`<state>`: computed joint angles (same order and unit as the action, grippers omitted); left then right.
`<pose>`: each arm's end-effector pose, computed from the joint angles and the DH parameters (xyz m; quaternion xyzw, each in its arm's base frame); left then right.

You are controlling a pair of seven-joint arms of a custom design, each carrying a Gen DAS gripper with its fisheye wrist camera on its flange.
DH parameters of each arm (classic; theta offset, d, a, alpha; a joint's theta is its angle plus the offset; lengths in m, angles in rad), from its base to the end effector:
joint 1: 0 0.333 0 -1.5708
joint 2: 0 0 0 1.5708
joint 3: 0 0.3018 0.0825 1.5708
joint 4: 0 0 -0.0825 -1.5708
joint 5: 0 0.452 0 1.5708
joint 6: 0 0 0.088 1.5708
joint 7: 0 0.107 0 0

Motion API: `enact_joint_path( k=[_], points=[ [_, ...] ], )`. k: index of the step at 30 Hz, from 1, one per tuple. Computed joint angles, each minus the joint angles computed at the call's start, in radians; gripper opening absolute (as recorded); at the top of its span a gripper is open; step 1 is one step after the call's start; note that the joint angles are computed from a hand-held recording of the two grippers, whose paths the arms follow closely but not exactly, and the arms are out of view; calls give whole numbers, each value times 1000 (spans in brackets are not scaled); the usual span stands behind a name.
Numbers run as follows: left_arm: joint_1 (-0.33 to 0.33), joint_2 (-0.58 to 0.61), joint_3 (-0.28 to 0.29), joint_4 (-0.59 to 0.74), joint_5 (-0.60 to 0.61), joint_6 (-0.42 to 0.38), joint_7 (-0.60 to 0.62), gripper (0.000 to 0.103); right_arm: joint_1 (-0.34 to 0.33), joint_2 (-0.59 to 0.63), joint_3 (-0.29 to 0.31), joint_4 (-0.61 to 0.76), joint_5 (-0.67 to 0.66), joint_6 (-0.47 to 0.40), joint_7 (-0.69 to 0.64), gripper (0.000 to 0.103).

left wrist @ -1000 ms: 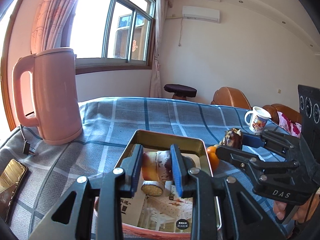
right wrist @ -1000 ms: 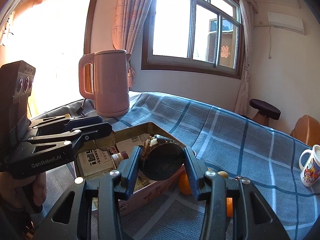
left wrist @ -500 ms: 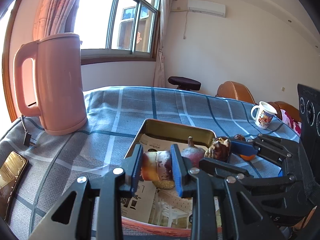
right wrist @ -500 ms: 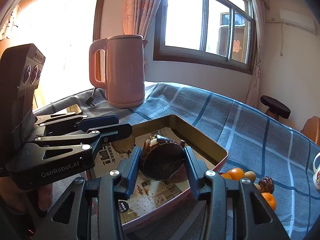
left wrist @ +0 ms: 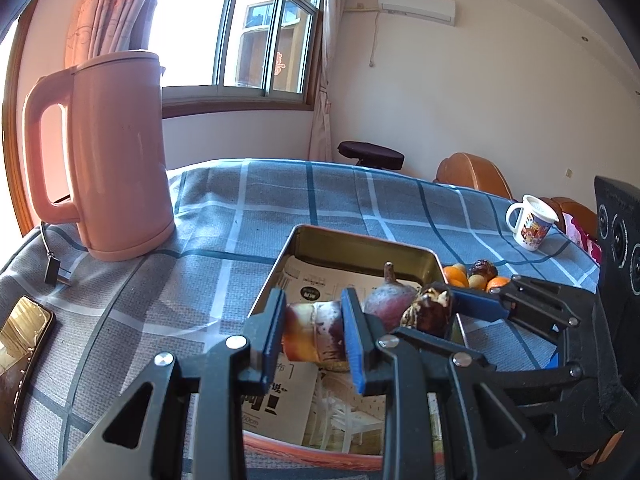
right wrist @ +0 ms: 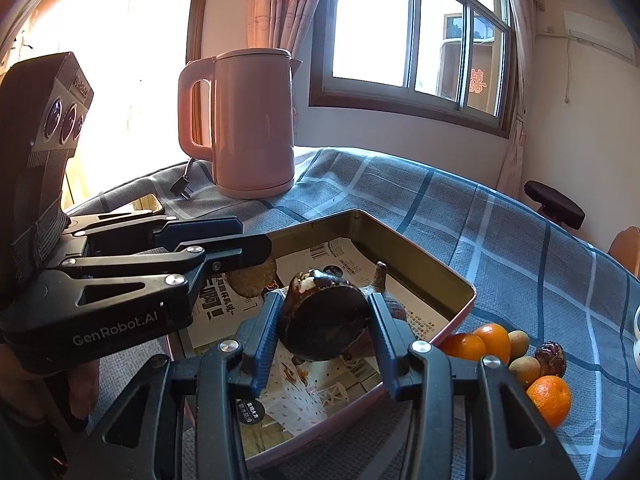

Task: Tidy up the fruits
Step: 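Lower the sweet potato piece and dark fruit into the tin, open both tools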

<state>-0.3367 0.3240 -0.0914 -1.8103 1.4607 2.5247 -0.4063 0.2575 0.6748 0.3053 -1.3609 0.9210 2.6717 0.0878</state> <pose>0.6506 -0.3034 0.3494 -0.7337 0.4628 -0.3297 0.3725 0.7362 0.3680 0.3577 -0.8652 0.1626 -0.1335 0.4551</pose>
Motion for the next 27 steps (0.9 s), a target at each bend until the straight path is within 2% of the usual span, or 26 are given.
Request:
enact_joint_path(
  k=[13, 27],
  points=[
    [8, 22, 5, 23, -72, 35, 76, 30, 26, 27, -30, 41, -92, -39, 97, 45],
    [-4, 27, 11, 30, -85, 16, 97, 30, 28, 42, -33, 61, -136, -58, 133, 46]
  ],
)
